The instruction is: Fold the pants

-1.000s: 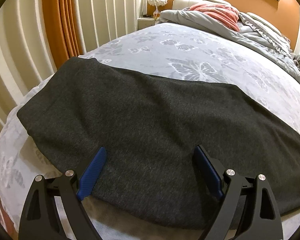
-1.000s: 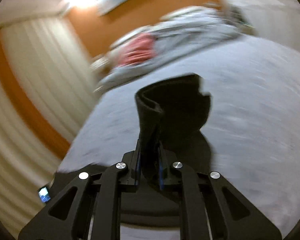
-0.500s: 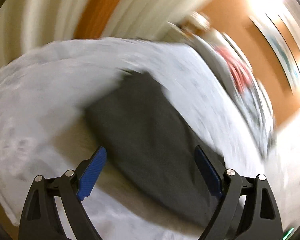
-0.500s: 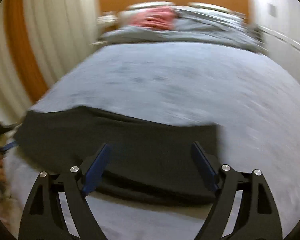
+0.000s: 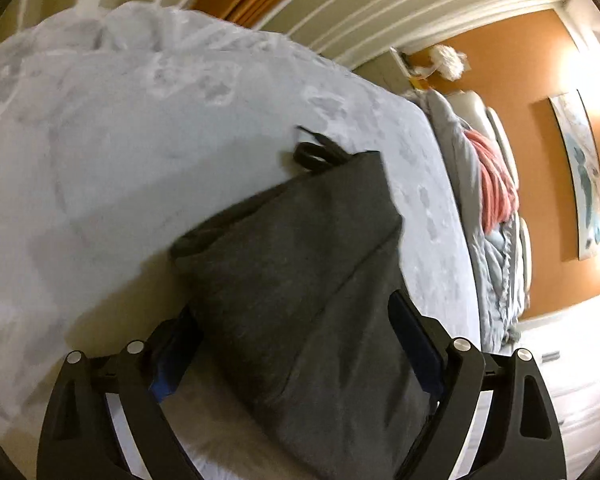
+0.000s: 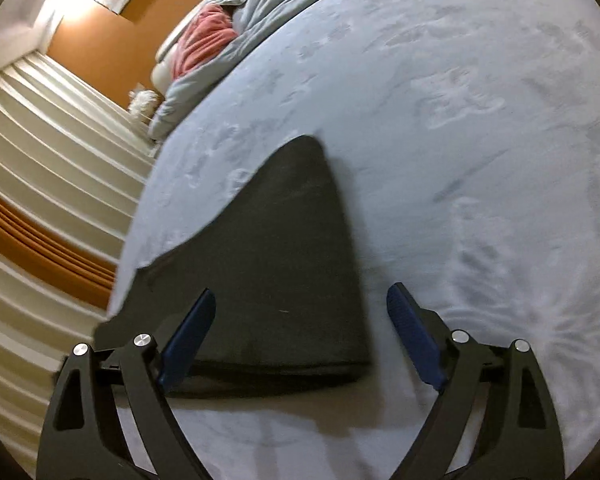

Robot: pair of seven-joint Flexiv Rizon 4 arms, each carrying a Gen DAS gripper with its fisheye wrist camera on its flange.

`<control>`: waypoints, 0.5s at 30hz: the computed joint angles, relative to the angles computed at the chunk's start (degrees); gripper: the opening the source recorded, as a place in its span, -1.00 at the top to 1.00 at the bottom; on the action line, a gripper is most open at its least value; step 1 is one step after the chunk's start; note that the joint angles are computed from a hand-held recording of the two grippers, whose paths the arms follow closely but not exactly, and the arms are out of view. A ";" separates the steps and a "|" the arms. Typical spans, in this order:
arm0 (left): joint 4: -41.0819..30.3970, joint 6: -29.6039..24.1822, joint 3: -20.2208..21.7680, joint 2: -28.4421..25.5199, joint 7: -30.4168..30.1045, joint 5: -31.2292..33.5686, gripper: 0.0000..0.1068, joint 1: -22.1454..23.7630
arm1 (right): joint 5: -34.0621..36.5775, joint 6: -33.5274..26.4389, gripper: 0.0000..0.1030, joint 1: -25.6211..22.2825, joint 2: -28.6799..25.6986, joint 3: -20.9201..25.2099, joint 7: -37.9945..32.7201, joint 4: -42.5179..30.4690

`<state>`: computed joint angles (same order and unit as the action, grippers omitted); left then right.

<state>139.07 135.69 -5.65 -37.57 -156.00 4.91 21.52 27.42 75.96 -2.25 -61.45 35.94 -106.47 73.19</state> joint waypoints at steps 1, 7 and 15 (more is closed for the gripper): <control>-0.99 0.28 -0.58 -0.79 0.60 2.63 -0.38 1.46 | -0.64 -0.80 0.00 0.75 0.04 -0.70 0.87 -0.32; -1.53 10.65 -5.17 -6.75 -4.79 13.80 0.71 9.95 | 1.40 -1.36 0.80 -3.41 2.84 3.17 -5.46 1.11; -1.81 -1.10 -7.83 -3.14 -2.72 15.11 0.69 5.99 | -6.33 -8.54 0.63 1.23 10.35 -14.45 5.76 8.97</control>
<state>137.26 134.59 -13.48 -40.71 -158.72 20.03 27.51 21.09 67.42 -1.02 -51.09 21.49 -100.71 82.16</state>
